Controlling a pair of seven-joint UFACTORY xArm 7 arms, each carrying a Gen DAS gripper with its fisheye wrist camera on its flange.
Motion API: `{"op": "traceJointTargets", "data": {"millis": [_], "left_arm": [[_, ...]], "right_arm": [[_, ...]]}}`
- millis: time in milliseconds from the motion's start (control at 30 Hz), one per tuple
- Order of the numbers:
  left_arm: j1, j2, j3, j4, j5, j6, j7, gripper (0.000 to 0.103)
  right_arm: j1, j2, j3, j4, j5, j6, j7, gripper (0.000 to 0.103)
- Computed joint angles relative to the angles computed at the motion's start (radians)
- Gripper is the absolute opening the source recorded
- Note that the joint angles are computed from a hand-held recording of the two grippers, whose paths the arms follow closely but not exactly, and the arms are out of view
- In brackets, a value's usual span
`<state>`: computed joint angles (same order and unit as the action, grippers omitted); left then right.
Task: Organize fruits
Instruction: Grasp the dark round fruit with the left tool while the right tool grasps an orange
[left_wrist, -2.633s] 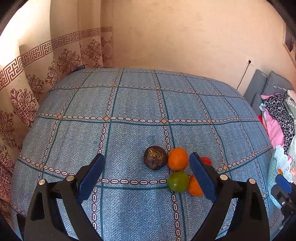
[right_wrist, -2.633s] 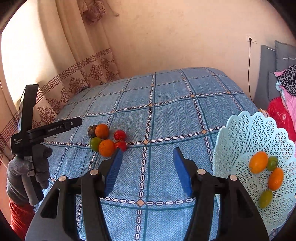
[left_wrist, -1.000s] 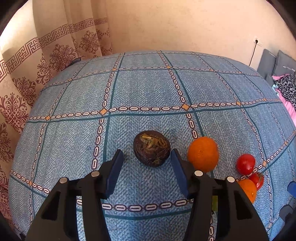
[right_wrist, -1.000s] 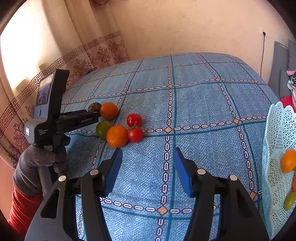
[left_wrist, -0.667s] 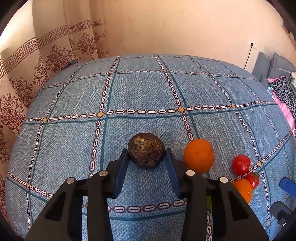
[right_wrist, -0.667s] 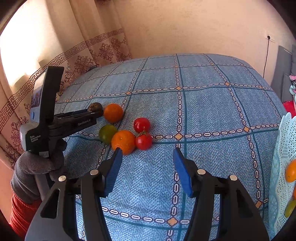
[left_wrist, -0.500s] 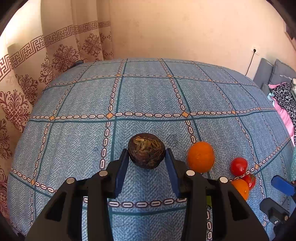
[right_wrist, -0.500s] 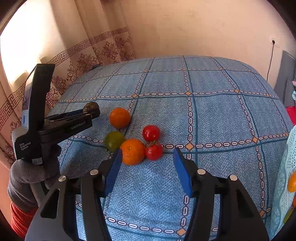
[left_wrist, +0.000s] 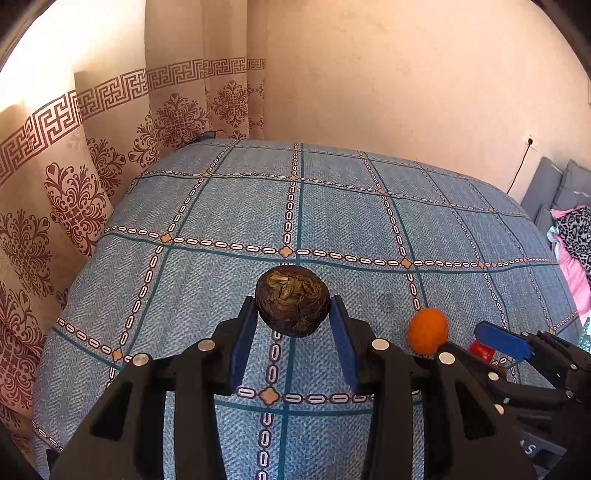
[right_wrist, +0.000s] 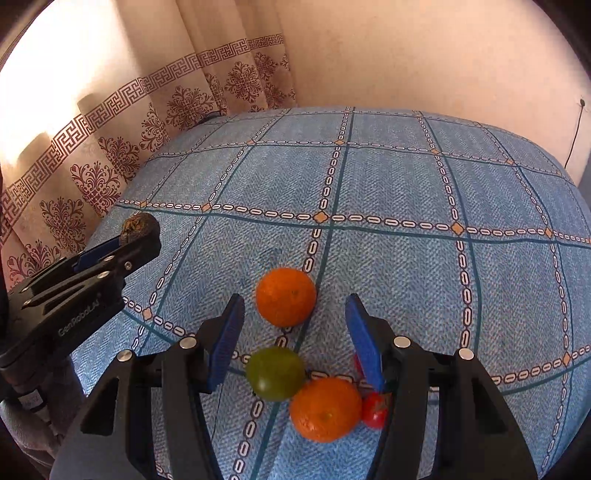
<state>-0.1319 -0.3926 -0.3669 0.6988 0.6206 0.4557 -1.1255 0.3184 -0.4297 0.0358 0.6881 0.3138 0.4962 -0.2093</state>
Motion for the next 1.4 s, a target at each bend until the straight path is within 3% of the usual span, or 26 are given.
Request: {"op": "traceJointTargets", "data": {"millis": [433,600,667,1400], "left_arm": [[0.009,0.005,0.024,-0.017,-0.044,-0.025,0.019,0.041],[0.01,0.01,0.026,-0.018,-0.05,-0.029,0.027,0.041],[0.01,0.013,0.026,-0.017,-0.052,-0.029,0.029,0.041],[-0.005,0.032,0.023,-0.01,-0.058,-0.04,0.06,0.041]], "right_arm": [[-0.022,0.136,0.051,0.054,-0.087,-0.047,0.039,0.057],[-0.015,0.136,0.049,0.059,-0.092,-0.037,0.044,0.04],[-0.018,0.132,0.053,0.06,-0.098,-0.028,0.057,0.039],[-0.023,-0.102,-0.01,-0.028,-0.023,0.065,0.054,0.039]]}}
